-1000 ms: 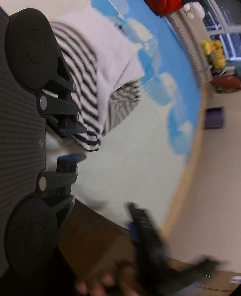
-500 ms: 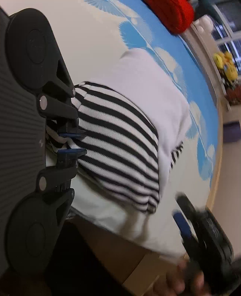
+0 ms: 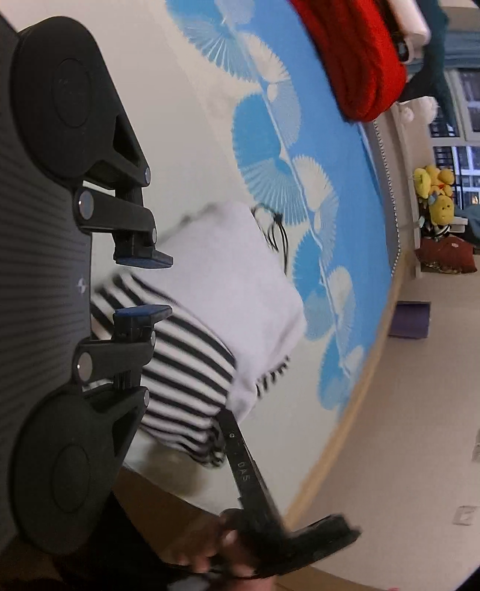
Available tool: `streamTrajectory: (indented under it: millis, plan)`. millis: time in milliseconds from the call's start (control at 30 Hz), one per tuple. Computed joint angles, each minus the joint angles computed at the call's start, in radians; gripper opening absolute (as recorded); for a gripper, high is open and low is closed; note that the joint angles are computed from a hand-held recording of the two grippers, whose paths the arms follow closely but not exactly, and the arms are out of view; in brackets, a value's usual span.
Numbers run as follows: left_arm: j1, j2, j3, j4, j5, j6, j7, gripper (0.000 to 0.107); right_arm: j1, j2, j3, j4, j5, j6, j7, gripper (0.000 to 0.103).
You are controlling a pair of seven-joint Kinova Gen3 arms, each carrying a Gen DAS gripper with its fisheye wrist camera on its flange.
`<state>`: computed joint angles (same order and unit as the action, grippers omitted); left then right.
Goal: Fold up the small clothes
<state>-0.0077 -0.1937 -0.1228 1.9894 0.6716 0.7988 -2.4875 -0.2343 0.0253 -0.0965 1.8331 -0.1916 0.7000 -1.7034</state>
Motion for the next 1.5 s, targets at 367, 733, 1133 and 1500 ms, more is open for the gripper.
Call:
streamTrajectory:
  millis: [367, 733, 1133, 1500]
  plan:
    - [0.066, 0.088, 0.066, -0.011, -0.019, 0.011, -0.04, 0.04, 0.181, -0.158, -0.014, 0.073, -0.11, 0.088, -0.009, 0.004]
    - [0.063, 0.117, 0.116, -0.001, -0.114, -0.014, 0.012, 0.049, 0.151, -0.022, -0.181, -0.021, 0.192, 0.235, -0.281, 0.003]
    - [-0.021, 0.133, 0.086, -0.056, -0.017, -0.004, 0.173, 0.062, 0.054, -0.137, -0.162, 0.027, 0.343, 0.123, -0.364, 0.016]
    - [-0.118, 0.302, 0.111, -0.163, 0.097, -0.088, 0.38, 0.065, -0.193, -0.041, -0.054, 0.023, 0.39, 0.141, -0.189, 0.023]
